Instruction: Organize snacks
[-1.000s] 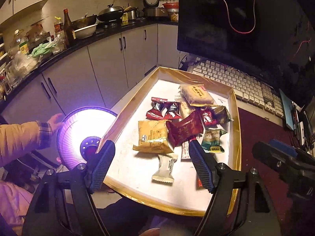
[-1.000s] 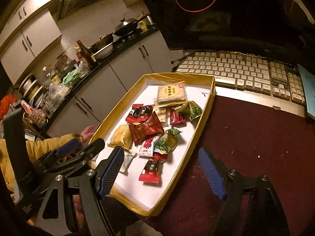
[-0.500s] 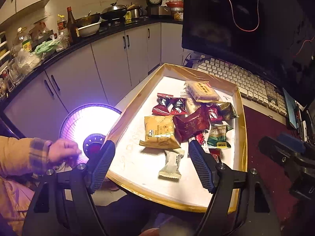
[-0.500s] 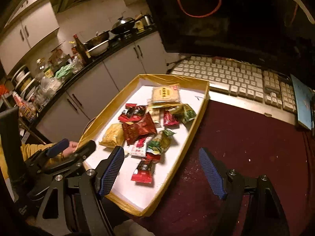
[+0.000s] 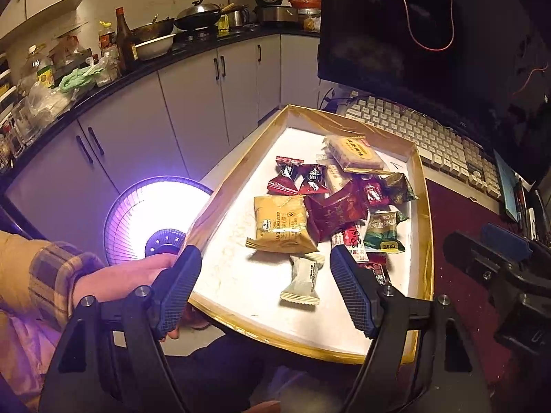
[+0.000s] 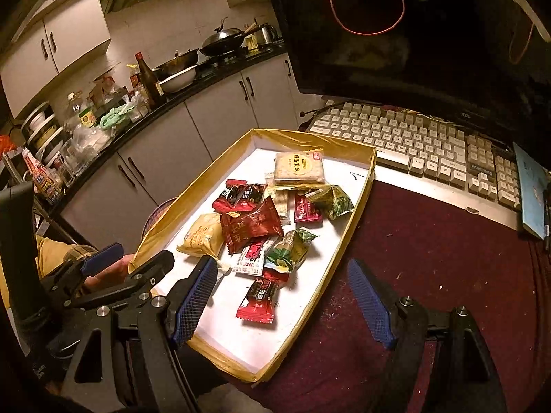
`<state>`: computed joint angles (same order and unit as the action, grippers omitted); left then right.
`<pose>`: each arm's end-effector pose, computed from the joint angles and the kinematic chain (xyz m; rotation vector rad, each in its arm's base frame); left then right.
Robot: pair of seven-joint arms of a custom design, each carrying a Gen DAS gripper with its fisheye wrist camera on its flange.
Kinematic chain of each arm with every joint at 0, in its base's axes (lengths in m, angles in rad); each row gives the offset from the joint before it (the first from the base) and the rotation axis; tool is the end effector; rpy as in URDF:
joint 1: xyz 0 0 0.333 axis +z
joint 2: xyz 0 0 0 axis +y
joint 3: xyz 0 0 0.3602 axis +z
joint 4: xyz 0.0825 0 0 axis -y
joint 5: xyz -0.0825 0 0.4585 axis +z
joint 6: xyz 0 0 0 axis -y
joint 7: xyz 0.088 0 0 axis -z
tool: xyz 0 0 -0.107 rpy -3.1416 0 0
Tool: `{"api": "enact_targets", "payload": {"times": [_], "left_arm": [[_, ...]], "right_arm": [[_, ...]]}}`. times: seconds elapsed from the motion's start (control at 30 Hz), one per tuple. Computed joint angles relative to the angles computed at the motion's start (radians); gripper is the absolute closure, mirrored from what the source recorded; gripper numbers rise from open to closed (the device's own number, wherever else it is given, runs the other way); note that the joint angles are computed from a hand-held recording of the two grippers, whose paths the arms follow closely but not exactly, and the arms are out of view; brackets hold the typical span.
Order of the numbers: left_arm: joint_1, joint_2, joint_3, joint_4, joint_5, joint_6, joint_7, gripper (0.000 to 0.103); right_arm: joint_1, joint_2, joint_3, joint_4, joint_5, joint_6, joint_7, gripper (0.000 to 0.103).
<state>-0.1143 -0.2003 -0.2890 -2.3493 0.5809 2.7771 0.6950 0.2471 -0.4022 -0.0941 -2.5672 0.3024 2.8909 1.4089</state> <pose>0.5126 -0.2504 0.4738 -1.7868 1.8276 -0.6890 0.4939 0.0566 0.4831 -1.7695 1.6946 -0.4548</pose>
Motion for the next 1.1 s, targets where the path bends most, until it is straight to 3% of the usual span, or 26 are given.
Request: {"api": "enact_targets", "payload": {"times": [0.57, 1.1], "left_arm": [[-0.021, 0.019, -0.01, 0.024, 0.047, -0.043, -0.021, 0.026], [-0.039, 0.035, -0.004, 0.039, 0.069, -0.082, -0.043, 0.026]], "right_arm": [[-0.024, 0.008, 0.006, -0.001, -0.014, -0.009, 0.012, 0.023], [0.002, 0.01, -0.018, -0.003, 0.034, -0.01, -0.035, 0.023]]}}
